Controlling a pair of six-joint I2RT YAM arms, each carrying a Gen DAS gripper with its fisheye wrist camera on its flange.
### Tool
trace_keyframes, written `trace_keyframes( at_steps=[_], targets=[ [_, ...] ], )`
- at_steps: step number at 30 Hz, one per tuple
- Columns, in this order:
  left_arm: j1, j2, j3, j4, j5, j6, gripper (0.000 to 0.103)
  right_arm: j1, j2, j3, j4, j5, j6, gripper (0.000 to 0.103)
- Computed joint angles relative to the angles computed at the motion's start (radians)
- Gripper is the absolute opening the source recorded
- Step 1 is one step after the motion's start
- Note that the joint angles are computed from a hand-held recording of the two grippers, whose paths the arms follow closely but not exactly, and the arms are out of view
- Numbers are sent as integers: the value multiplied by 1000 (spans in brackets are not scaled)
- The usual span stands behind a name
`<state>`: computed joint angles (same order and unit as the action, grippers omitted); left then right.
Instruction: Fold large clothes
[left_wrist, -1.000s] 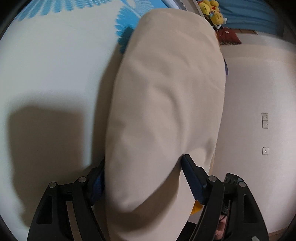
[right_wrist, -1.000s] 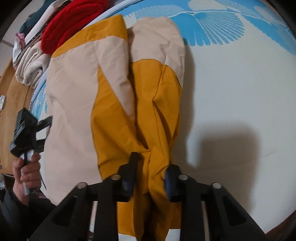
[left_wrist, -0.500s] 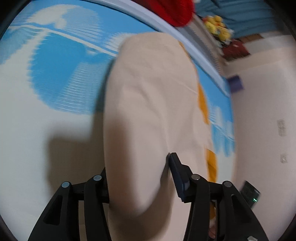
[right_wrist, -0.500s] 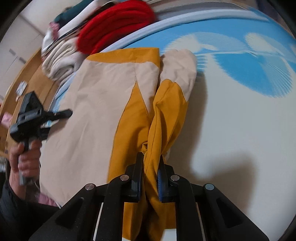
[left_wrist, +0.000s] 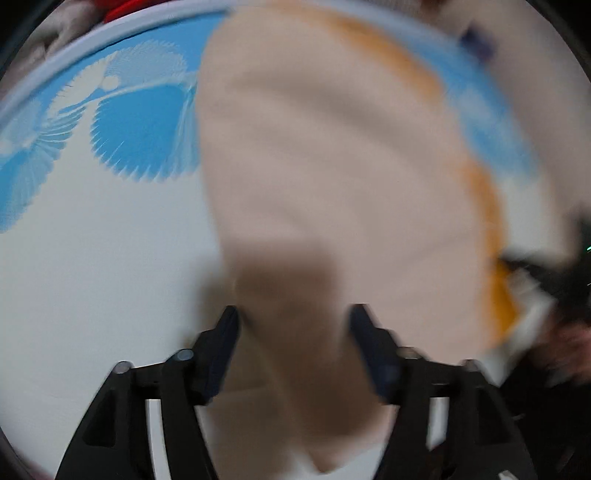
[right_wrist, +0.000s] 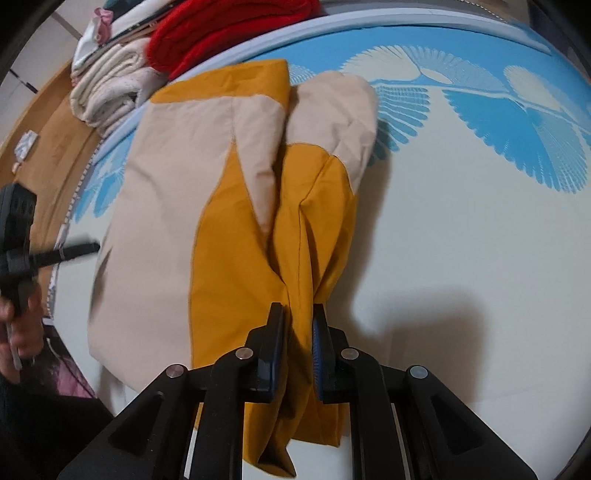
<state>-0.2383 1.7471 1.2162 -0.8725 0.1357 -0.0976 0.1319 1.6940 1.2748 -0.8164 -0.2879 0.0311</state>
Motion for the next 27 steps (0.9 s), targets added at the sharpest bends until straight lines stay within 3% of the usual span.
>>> trace_keyframes(
  at_steps=[5,9,12,14,15,16,17,19,20,21,23,25,27],
  targets=[
    [-43,-178,-79,11,-88,-99,71,79,-45,-55,-49,203,-80,23],
    [-130,-388,-101,-18,-225,-228,74,161,-186,-164,-44,480,-114,23],
    [-291,-637,-167,-60,-406,-378,91,175,-365,-207,-45,505,-46,23],
    [-461,-740,-178,-134,-556,-509,97,211,-541,-238,-51,513,38,24],
    [-543,-744,-165,-168,-615,-582,99,244,-609,-250,-60,534,69,28],
    [-652,-765,-164,-229,-685,-694,101,298,-691,-263,-81,570,109,39],
    [-769,-773,-163,-293,-743,-824,102,387,-778,-272,-114,632,168,49],
    [-966,-751,-148,-425,-843,-1074,102,620,-850,-257,-199,818,339,89],
    [-1041,-730,-143,-485,-873,-1198,102,745,-884,-250,-258,899,420,94],
    [-1119,-710,-141,-547,-888,-1338,102,871,-886,-231,-335,977,520,97],
    [-1211,-698,-153,-602,-883,-1515,102,1096,-814,-170,-538,1103,825,97],
    [-1227,-692,-183,-571,-847,-1544,102,1259,-771,-138,-665,1128,1058,97],
    [-1239,-678,-180,-564,-850,-1542,102,1357,-721,-124,-752,1155,1212,97]
  ],
)
